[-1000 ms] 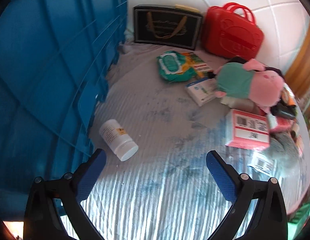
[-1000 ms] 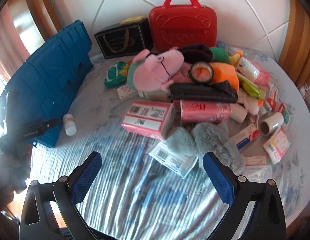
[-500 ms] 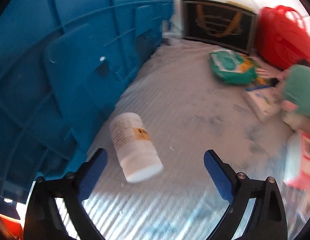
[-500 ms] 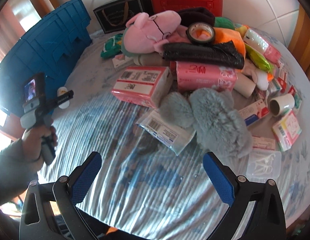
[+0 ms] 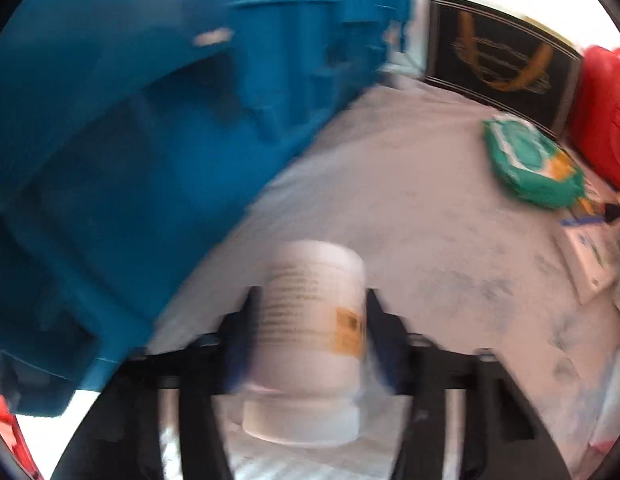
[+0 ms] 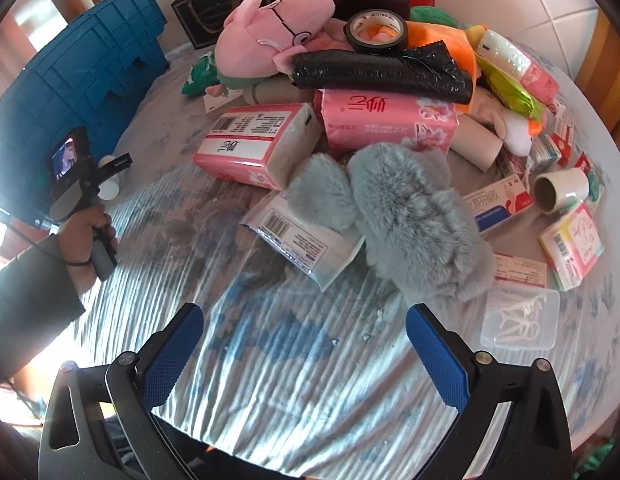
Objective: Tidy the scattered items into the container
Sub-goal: 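Grasp the white pill bottle with the left tool while the right tool reaches the grey plush, then lift the pill bottle with the left tool while the right tool grasps the grey plush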
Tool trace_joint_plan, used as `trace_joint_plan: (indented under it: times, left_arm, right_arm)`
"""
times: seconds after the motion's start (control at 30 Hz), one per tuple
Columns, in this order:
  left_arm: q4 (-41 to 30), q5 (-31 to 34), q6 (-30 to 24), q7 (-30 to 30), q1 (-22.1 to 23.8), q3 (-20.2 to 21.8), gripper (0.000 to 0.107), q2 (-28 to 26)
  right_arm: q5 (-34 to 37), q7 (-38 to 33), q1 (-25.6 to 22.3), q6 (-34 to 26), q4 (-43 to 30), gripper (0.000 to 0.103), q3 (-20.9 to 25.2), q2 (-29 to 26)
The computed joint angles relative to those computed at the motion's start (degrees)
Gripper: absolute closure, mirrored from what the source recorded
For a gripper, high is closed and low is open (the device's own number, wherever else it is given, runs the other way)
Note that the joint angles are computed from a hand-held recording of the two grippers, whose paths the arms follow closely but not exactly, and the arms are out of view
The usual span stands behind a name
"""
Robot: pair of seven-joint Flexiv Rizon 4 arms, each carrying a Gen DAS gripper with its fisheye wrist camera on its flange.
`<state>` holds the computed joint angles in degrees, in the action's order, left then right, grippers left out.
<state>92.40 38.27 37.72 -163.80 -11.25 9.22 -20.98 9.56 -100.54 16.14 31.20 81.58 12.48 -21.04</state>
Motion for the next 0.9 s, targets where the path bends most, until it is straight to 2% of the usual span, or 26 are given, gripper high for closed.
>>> trace_joint_plan:
  times: [0.13,0.33,0.5,0.63,0.67,0.73,0.87,0.9]
  left_arm:
    - [-0.32,-1.03,3.42,3.64,0.11,-1.24,0.062,-0.42]
    - [-1.32,-2.06,7.24,8.58,-1.17,-1.6,0.062,-1.29]
    - [-0.77,-3.11,8.89,11.14,-1.89,-1.28,0.062,-0.56]
    - [-0.01,-3.66,10.37,12.12,-1.98,-1.2,0.062,0.13]
    - [0.18,-3.89,10.65,12.43,-1.95,-1.22,0.062,0.25]
    - [0.53,-3.84,11.03,12.59,-2.12,-1.08,0.062,0.56]
    - [1.02,-4.08,11.41,12.85,-2.19,-1.07,0.062,1.08]
    - [1.13,-4.09,11.48,12.9,-2.2,-1.08,0.062,1.27]
  right_arm:
    - [-0.34,0.51,0.13,0.68,-0.13,0.0,-0.23,-0.47]
    - [-2.49,0.55,0.45,5.43,-0.88,0.0,-0.95,-2.53]
    - [-7.48,1.18,1.11,9.3,-3.05,0.0,-2.57,-7.09]
    - [-10.95,1.27,1.35,8.27,-6.4,0.001,-3.21,-11.51]
    - [-11.52,0.93,1.39,7.66,-7.1,0.003,-3.14,-12.27]
    - [-12.28,-0.22,1.49,5.05,-9.65,0.021,-2.88,-14.49]
    - [-11.91,-2.01,1.44,5.04,-11.54,0.026,-2.17,-16.06]
    - [-11.54,-2.3,1.37,4.8,-12.13,0.043,-1.93,-16.23]
